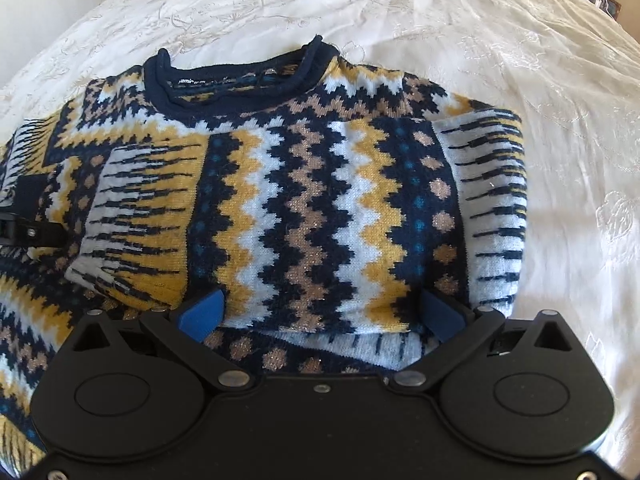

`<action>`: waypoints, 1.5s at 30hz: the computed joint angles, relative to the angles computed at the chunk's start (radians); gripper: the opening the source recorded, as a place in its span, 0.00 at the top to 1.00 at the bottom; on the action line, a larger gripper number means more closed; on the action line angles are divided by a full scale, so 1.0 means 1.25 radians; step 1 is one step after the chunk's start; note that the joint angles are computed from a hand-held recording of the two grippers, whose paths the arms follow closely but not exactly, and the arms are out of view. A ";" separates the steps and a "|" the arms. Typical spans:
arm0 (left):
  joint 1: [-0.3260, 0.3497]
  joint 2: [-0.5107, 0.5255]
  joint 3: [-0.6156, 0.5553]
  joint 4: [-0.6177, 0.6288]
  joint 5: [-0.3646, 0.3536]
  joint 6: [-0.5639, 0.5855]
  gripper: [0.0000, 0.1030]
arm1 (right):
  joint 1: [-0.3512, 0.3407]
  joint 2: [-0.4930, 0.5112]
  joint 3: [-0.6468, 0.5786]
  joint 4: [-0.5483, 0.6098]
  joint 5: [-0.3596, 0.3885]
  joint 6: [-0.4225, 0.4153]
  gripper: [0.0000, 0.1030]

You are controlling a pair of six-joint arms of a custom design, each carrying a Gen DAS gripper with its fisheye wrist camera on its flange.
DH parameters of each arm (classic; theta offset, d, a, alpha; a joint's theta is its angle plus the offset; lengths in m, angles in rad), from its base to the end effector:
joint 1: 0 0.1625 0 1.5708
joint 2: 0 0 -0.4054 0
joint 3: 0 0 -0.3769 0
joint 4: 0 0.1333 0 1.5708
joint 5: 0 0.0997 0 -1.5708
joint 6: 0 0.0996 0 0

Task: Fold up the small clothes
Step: 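Grasp the other sleeve cuff with the left gripper and lift it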

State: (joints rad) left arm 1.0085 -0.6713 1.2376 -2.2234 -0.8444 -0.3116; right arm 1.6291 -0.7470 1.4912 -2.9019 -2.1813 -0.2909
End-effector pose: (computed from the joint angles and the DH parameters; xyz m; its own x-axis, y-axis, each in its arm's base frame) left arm -0.2264 -0.7335 0.1469 -0.7939 0.0748 -0.6034 0.3023 0.9096 -0.2849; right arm 0.1170 -0.6973 0.1699 -0.7874 0.0195 0.6161 -0.2864 0.8735 -0.3936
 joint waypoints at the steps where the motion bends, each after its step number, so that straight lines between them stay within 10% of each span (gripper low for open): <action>1: 0.001 -0.020 0.019 -0.017 -0.005 0.002 0.21 | 0.003 -0.005 0.002 0.003 -0.004 0.005 0.01; 16: 0.111 -0.265 0.096 -0.024 0.169 -0.165 0.23 | 0.095 0.028 -0.021 -0.044 -0.025 0.128 0.01; 33: 0.211 -0.231 0.019 -0.246 0.148 -0.051 0.24 | 0.167 0.074 -0.080 0.012 -0.013 0.109 0.01; 37: 0.198 -0.240 0.049 -0.320 0.173 -0.055 0.85 | 0.168 0.059 -0.057 0.007 -0.013 0.112 0.01; 45: 0.117 -0.252 0.085 -0.439 0.206 0.089 0.93 | 0.152 0.015 -0.005 0.003 0.006 0.112 0.01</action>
